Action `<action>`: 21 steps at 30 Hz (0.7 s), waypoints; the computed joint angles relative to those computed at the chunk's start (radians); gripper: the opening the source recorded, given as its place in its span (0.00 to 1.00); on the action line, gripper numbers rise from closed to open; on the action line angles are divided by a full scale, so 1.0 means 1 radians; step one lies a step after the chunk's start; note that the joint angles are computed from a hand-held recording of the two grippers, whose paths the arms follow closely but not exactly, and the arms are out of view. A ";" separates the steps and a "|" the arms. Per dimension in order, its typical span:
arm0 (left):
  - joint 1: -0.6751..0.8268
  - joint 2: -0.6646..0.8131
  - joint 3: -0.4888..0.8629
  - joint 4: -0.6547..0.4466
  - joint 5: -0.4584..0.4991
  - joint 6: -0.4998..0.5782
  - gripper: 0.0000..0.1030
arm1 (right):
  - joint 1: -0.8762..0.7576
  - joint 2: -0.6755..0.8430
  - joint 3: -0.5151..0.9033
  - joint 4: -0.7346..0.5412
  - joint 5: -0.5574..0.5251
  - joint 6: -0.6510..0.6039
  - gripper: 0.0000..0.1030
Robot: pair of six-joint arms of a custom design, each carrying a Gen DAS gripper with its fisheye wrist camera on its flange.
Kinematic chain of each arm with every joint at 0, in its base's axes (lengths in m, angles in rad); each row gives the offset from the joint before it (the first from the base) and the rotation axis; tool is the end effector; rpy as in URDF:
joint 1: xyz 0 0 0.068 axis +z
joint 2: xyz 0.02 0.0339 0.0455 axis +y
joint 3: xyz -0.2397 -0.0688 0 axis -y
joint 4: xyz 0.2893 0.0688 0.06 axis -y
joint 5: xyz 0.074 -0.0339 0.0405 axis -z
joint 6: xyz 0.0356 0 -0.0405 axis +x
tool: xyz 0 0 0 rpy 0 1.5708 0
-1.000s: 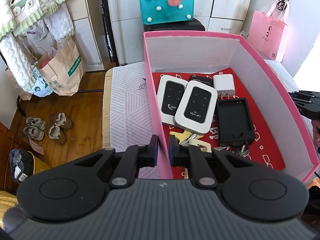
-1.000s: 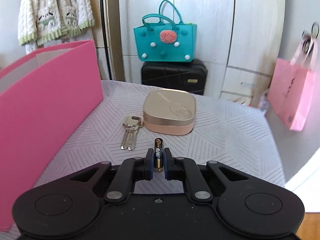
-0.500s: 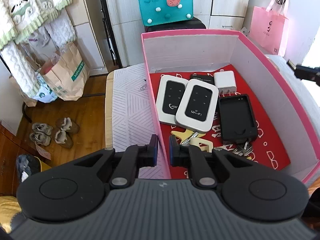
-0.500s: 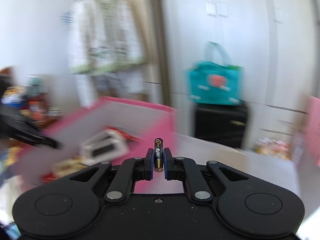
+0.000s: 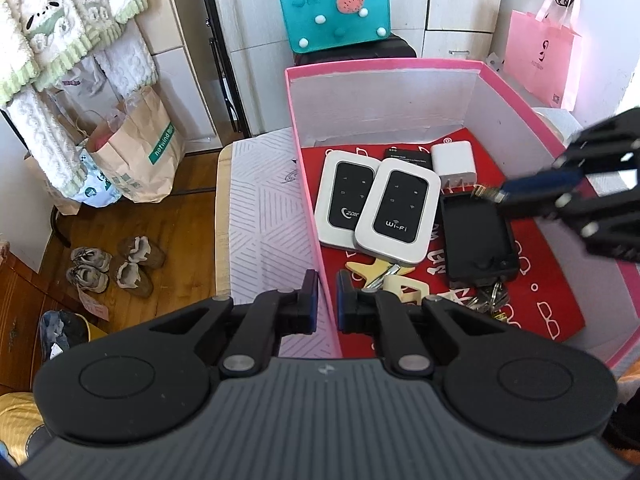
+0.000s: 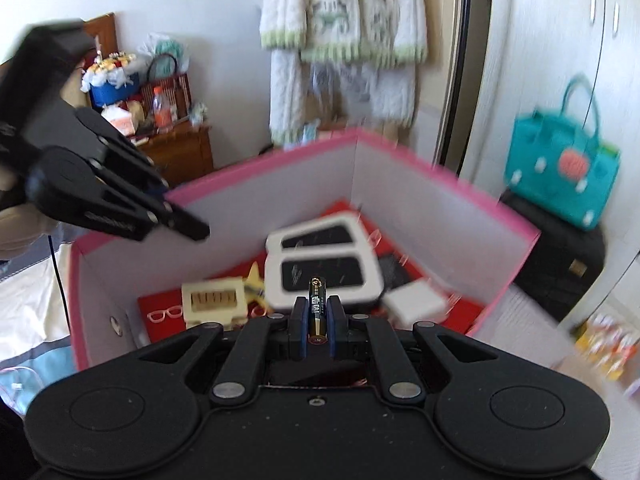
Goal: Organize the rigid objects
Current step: 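Carry the second battery into the pink box and release it, then return the right gripper to the table and grasp the keys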
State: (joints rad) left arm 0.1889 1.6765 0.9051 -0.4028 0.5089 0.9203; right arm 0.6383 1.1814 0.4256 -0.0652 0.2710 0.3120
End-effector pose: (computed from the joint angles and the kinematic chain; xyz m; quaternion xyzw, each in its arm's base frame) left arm 0.3324 0.0459 0.0963 0.3856 0.8684 -0.1094 0.2920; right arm 0.2101 0.1440 0.1012 -0.1010 0.9178 0.0542 0.3801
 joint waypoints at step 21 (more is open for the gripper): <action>0.033 0.004 -0.015 0.016 0.065 0.085 0.09 | 0.340 -0.825 -0.329 -0.579 0.513 0.495 0.38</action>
State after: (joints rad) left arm 0.2224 1.6801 0.8899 -0.3869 0.5734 1.0056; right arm 0.9782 0.3569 0.0970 -0.6447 0.7845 0.8073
